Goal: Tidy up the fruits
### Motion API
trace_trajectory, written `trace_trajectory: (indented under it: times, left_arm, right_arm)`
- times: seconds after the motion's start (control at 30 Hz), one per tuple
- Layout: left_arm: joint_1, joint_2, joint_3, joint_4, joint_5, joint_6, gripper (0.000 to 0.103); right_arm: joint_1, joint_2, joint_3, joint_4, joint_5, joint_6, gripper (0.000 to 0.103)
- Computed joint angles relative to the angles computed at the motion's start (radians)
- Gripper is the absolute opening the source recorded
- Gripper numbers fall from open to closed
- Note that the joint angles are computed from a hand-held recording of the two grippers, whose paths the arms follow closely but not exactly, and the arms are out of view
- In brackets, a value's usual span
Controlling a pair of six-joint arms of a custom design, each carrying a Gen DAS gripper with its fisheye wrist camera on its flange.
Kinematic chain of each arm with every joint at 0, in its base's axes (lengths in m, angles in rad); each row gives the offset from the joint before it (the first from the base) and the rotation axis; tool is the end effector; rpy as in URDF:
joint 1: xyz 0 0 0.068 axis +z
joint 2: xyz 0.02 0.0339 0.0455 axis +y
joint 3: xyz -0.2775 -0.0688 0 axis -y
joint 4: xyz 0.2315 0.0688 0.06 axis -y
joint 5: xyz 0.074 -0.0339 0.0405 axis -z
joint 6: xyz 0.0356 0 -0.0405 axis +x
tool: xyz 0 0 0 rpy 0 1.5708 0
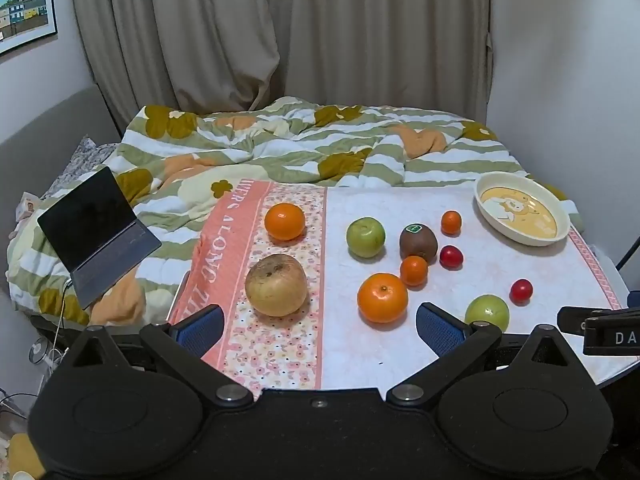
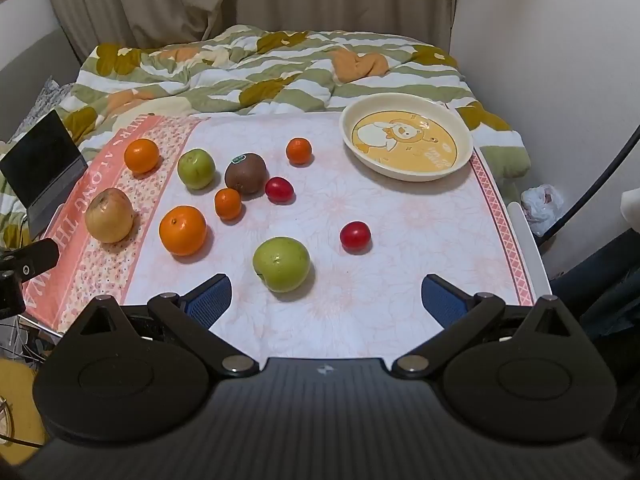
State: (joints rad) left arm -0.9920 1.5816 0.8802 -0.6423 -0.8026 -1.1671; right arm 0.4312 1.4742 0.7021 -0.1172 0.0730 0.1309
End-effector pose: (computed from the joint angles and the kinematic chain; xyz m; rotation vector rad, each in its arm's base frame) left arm 0.1641 -0.2043 0.1912 -0.3151 2.3043 0.2314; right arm 0.2463 0.1105 0.1861 -0.3369 2.4401 0.1558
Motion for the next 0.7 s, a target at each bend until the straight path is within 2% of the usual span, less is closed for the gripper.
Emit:
trace_trajectory:
  times: [0.23, 0.3, 0.7]
  left_arm:
    - [0.006, -0.026, -0.039, 0.053, 0.008, 0.03, 0.103]
    - [0.006, -0.021, -0.021, 0.018, 0.005, 0.014, 0.103]
    - [0.021, -0.01, -0.015, 0.033, 0.013, 0.028, 0.103]
  right_arm:
    - [0.0, 0.002, 0.01, -0.008, 0.001, 0.0, 0.103]
    - [0.001, 0.004, 0.014, -0.012, 0.003, 0.001, 0.103]
    - [0.006, 0.013, 0.017, -0.004, 0.002, 0.007, 0.103]
